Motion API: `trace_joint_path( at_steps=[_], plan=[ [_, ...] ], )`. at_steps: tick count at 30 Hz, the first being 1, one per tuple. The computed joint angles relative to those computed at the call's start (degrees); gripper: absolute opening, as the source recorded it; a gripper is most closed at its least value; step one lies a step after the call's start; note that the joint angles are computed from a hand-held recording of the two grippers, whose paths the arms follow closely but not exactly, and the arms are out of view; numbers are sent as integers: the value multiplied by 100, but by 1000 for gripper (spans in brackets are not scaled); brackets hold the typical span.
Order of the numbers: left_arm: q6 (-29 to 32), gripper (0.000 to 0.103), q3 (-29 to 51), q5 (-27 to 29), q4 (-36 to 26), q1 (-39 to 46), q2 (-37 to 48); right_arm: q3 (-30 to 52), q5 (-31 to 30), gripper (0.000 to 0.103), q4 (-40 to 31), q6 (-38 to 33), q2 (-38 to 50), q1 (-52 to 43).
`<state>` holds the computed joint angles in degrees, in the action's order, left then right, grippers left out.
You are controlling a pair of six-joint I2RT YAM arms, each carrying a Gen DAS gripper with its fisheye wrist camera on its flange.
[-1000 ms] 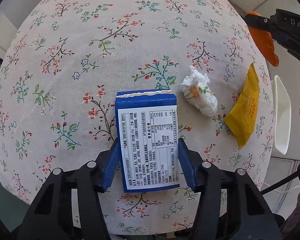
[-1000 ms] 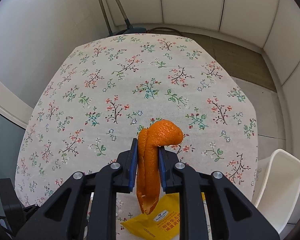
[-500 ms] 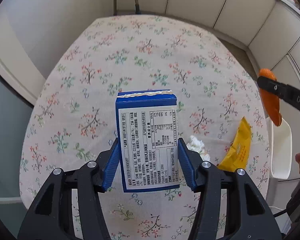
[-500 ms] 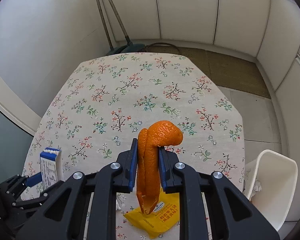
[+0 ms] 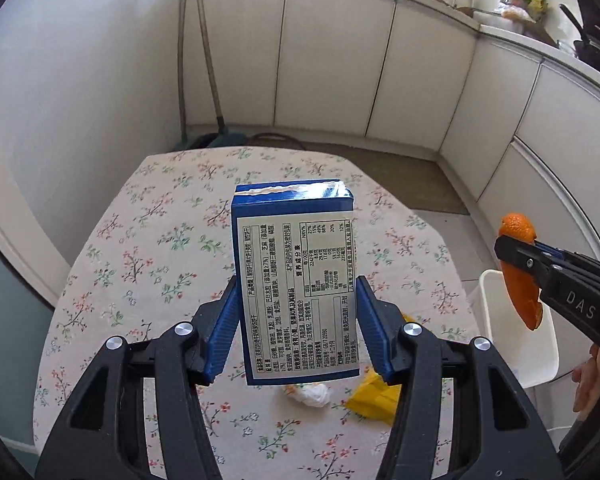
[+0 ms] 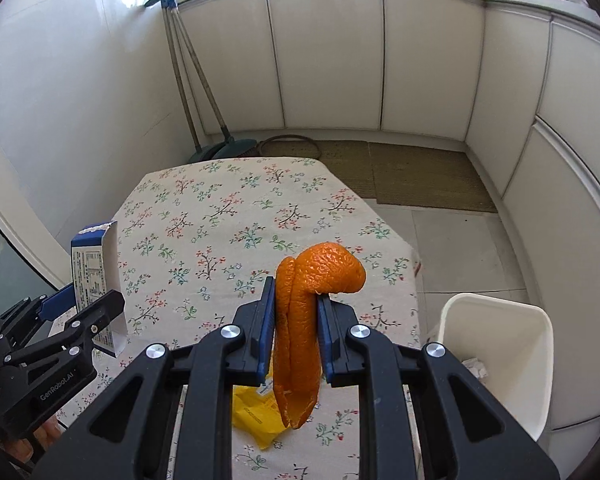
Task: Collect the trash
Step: 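Carry the orange peel and blue box over the white bin with both tools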
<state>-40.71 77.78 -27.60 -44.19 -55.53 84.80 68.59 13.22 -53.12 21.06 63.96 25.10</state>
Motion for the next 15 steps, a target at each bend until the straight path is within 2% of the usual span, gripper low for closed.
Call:
trace_joint_path(
  at_steps=[8, 15],
  plan=[
    [90, 53, 243, -483, 357, -546, 247, -360, -65, 19, -241, -315, -882, -934],
    [106, 53, 591, -558, 351, -851, 675, -565, -551, 19, -347, -937, -1482, -2365]
  ],
)
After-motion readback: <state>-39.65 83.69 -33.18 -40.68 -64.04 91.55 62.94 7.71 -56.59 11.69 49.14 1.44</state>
